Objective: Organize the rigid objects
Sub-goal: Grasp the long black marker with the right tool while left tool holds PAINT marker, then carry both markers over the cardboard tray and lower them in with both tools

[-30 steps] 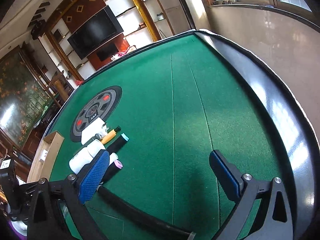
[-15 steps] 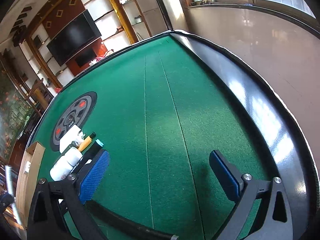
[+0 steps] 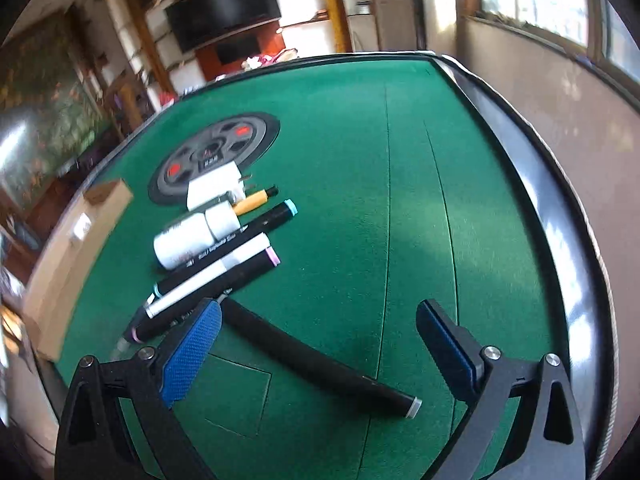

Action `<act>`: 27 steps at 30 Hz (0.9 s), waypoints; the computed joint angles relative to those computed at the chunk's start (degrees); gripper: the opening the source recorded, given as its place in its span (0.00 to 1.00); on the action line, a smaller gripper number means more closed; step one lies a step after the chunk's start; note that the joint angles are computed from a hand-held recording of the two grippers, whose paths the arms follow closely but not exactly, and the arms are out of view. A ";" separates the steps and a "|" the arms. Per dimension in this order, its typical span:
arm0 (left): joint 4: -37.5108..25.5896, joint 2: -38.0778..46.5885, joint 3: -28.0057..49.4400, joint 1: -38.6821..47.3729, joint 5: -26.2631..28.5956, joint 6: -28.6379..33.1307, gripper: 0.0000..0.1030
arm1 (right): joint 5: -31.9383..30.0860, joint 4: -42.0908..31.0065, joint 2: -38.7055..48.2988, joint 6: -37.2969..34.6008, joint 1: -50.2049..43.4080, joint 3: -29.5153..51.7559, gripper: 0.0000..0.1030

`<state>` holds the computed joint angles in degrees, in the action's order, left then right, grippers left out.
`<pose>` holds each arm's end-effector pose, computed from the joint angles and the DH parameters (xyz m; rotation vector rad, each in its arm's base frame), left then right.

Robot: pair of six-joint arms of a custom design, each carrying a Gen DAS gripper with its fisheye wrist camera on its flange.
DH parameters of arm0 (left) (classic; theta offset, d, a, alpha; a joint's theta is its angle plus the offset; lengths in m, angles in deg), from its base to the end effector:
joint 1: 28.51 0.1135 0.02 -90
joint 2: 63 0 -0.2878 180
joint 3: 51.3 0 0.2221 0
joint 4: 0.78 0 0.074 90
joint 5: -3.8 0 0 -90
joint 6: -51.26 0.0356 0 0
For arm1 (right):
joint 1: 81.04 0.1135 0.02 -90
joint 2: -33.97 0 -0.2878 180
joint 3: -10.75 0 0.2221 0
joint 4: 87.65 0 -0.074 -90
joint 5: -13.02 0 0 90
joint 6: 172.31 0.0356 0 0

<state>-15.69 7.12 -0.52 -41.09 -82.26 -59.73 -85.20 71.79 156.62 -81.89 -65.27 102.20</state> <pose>0.2164 -0.0508 0.2490 -0.1212 2.1927 -0.4077 0.4152 0.1225 0.1550 -0.3931 2.4539 0.2980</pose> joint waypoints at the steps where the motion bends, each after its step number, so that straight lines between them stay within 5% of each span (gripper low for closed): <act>1: 0.13 0.24 0.11 0.52 0.17 0.16 0.13 | 1.81 -1.78 0.82 -1.41 0.77 1.52 0.91; 5: 2.14 1.69 -0.99 2.54 1.45 0.56 0.13 | 2.46 -11.29 5.21 -7.21 2.53 8.61 0.56; 8: 5.43 4.34 -1.95 4.92 3.35 0.00 0.13 | 4.91 -8.55 3.37 -9.85 4.63 4.63 0.15; 12: 8.46 7.45 -2.93 6.28 3.94 -0.25 0.13 | 7.11 -4.80 1.17 -10.06 6.46 0.02 0.14; 21: 7.80 10.11 -1.62 17.13 8.75 1.74 0.13 | -14.97 -4.77 -3.86 0.86 2.92 -2.90 0.14; 27: 3.41 15.95 3.35 25.80 10.22 4.67 0.13 | -19.64 -7.46 -4.23 3.61 9.77 3.05 0.14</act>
